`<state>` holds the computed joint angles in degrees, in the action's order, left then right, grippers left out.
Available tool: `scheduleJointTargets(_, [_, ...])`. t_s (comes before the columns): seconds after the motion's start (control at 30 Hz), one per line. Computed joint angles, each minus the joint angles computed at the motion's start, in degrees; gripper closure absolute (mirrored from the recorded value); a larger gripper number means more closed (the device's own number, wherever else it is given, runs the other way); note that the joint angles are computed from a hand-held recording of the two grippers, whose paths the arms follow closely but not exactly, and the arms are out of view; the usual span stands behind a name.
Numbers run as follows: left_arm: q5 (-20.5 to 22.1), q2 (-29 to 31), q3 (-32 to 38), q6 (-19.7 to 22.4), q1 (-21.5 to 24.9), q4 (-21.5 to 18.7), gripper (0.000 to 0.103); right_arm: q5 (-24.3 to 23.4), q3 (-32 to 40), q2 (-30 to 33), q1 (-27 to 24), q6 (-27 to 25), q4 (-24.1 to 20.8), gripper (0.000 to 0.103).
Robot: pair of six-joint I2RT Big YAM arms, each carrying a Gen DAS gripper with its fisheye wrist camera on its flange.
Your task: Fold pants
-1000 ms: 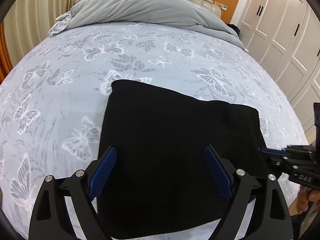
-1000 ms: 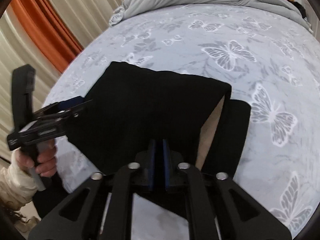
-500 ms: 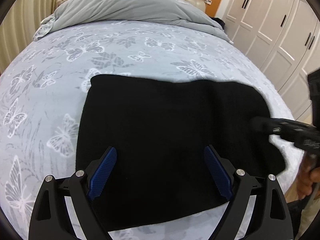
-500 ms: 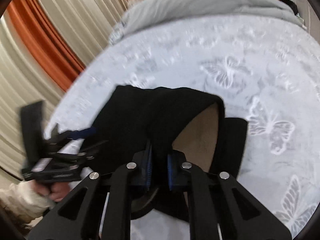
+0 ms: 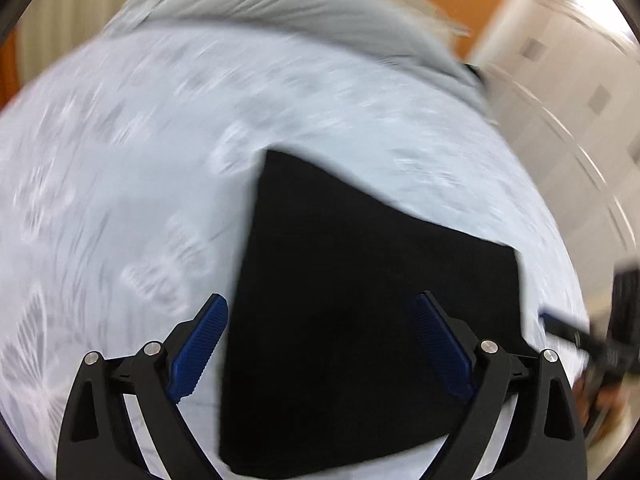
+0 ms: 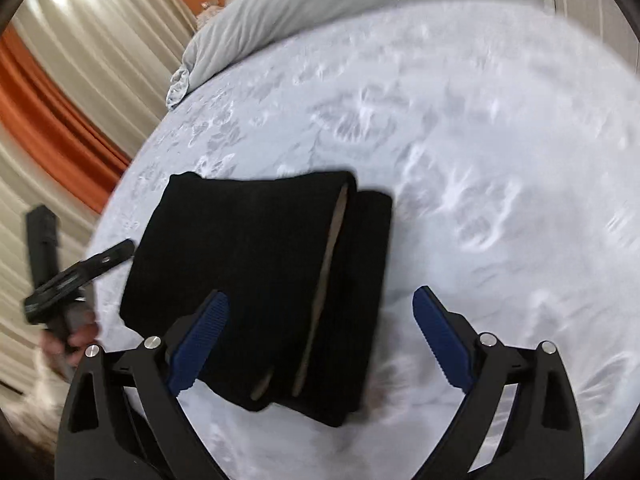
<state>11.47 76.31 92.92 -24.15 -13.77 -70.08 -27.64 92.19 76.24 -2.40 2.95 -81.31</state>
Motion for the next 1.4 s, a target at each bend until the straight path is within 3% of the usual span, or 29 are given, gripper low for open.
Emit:
scheduleJointTargets(0.07, [3.69, 1.49, -0.54, -3.17, 1.58, -1.33, 0.011, -0.29, -0.41, 2.0, 1.05, 0.61, -1.38, 0.012])
scheduleJointTargets(0.1, [7.63, 2.93, -0.88, -4.17, 2.33, -2.68, 0.011, -1.54, -1.39, 2.29, 1.59, 1.24, -0.88, 0.016])
scheduleJointTargets(0.13, [10.03, 3.43, -1.63, -4.97, 2.62, -2.46, 0.012, -1.49, -2.98, 1.95, 2.45, 2.46, 1.79, 0.029])
scheduleJointTargets(0.17, [8.63, 2.8, -2.72, -5.26, 2.1, -0.48, 0.013, -0.71, -3.46, 1.58, 3.07, 2.52, 3.04, 0.033])
scheduleJointTargets(0.2, [7.63, 2.73, -2.49, -3.91, 1.54, -0.13, 0.033, -1.37, -2.6, 1.72, 3.4, 2.11, 2.88, 0.053])
scheduleJointTargets(0.23, [8.01, 2.6, -1.79, -1.7, 1.2, -0.17, 0.049, -2.14, -2.04, 1.35, 3.41, 2.58, 2.56, 0.061])
scheduleJointTargets(0.27, [8.7, 1.78, -2.01, -2.2, 1.59, 0.37, 0.06, -3.97, -0.95, 0.29, 2.98, 2.94, 2.83, 0.064])
scheduleJointTargets(0.3, [12.61, 0.62, -1.97, -2.67, 2.93, 0.6, 0.068, -6.09, -0.08, -0.85, 2.6, 2.88, 2.87, 0.064])
scheduleJointTargets(0.37, [17.9, -1.04, -0.96, -2.05, 4.81, -0.77, 0.068, -8.68, 0.78, -2.76, 2.32, 0.26, 1.46, 0.064])
scheduleJointTargets(0.43, [15.82, -3.37, -1.28, 1.44, 5.09, -2.59, 0.062, -7.91, -1.13, -3.38, 2.14, -0.61, 0.0, 0.054])
scheduleJointTargets(0.5, [12.16, -3.06, -2.86, 4.04, 4.33, -5.79, 0.051, -3.08, -3.79, -1.68, 3.12, -0.88, -3.77, 0.043])
scheduleJointTargets(0.53, [10.81, -2.04, -3.17, 4.61, 4.13, -8.15, 0.046, -1.27, -5.42, -1.12, 3.73, 0.27, -4.06, 0.027])
scheduleJointTargets(0.57, [9.93, -2.08, -4.58, 3.77, 3.74, -8.16, 0.041, -3.84, -6.97, -2.06, 3.27, 2.27, -1.47, 0.022])
scheduleJointTargets(0.6, [9.64, -3.56, -6.4, 1.96, 3.71, -5.29, 0.04, -2.9, -6.57, -2.02, 3.88, 2.46, -1.61, 0.022])
scheduleJointTargets(0.73, [0.66, -3.87, -3.72, 4.91, -0.28, -5.75, 0.028, -0.1, -7.19, -2.72, 6.89, 4.29, 0.52, 0.02])
scheduleJointTargets(0.83, [0.33, -3.57, -3.46, 4.55, -1.7, -6.27, 0.018, 1.73, -8.52, -3.83, 8.3, 6.31, 3.09, 0.016])
scheduleJointTargets(0.93, [0.94, -2.59, -3.67, 5.29, -1.56, -7.73, 0.016, -0.57, -9.46, -4.19, 7.23, 8.23, 3.71, 0.014])
scheduleJointTargets(1.07, [1.94, -3.12, -5.44, 5.45, -0.76, -6.96, 0.012, -2.03, -9.62, -4.56, 6.18, 7.1, 3.23, 0.005])
scheduleJointTargets(1.17, [1.05, -3.0, -5.35, 4.99, -1.41, -6.73, 0.011, 0.99, -9.3, -4.42, 7.98, 7.68, 3.6, 0.005])
scheduleJointTargets(1.4, [-0.38, -1.87, -4.47, 3.18, -2.84, -6.28, 0.01, 0.58, -9.97, -5.08, 7.78, 9.36, 4.61, 0.005])
